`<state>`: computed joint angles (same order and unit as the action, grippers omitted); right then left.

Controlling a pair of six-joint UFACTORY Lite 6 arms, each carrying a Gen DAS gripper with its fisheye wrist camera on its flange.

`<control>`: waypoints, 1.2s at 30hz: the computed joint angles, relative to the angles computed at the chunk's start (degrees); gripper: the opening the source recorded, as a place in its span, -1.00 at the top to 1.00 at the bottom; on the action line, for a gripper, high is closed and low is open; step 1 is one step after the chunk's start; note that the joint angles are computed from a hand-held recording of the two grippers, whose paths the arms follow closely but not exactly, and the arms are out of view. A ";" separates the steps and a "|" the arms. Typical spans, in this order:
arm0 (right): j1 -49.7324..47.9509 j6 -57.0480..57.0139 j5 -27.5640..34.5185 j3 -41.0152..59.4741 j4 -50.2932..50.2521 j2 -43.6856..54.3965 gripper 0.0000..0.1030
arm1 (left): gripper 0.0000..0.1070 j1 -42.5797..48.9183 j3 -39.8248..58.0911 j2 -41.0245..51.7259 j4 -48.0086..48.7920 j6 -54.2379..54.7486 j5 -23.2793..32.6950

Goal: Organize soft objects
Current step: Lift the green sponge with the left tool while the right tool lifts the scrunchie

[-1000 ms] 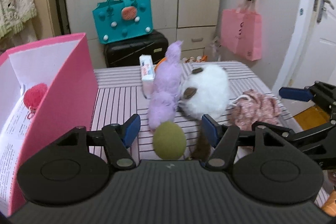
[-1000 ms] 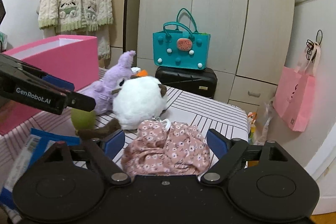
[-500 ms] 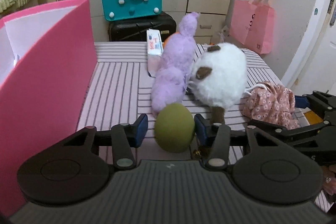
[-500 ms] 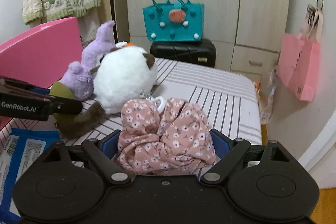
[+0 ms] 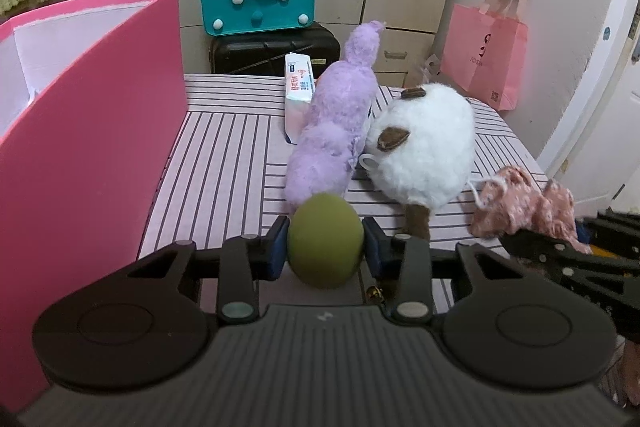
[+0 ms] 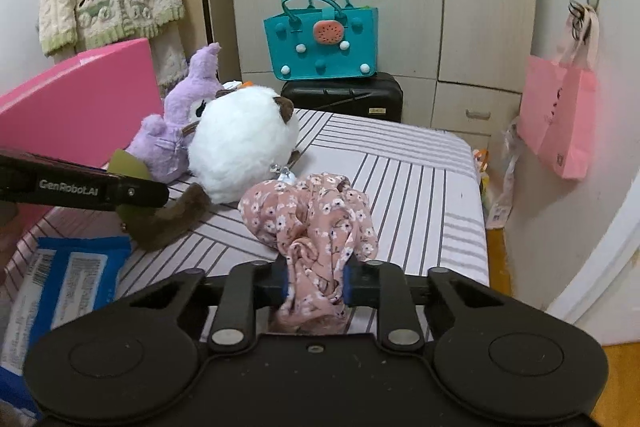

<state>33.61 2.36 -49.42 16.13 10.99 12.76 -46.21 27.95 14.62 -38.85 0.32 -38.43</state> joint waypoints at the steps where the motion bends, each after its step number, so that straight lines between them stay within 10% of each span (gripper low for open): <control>1: -0.05 1.21 -0.25 -0.75 -0.40 -0.54 0.55 | 0.31 -0.09 -0.15 -0.16 0.20 0.03 0.11; 26: 13.74 2.69 5.17 -8.54 11.45 -14.42 0.51 | 0.32 -4.41 -11.69 -17.39 -3.52 2.93 1.84; 36: 21.35 -5.81 13.02 -9.97 21.28 -23.34 0.49 | 0.32 -4.31 -15.66 -33.39 -16.10 20.78 17.20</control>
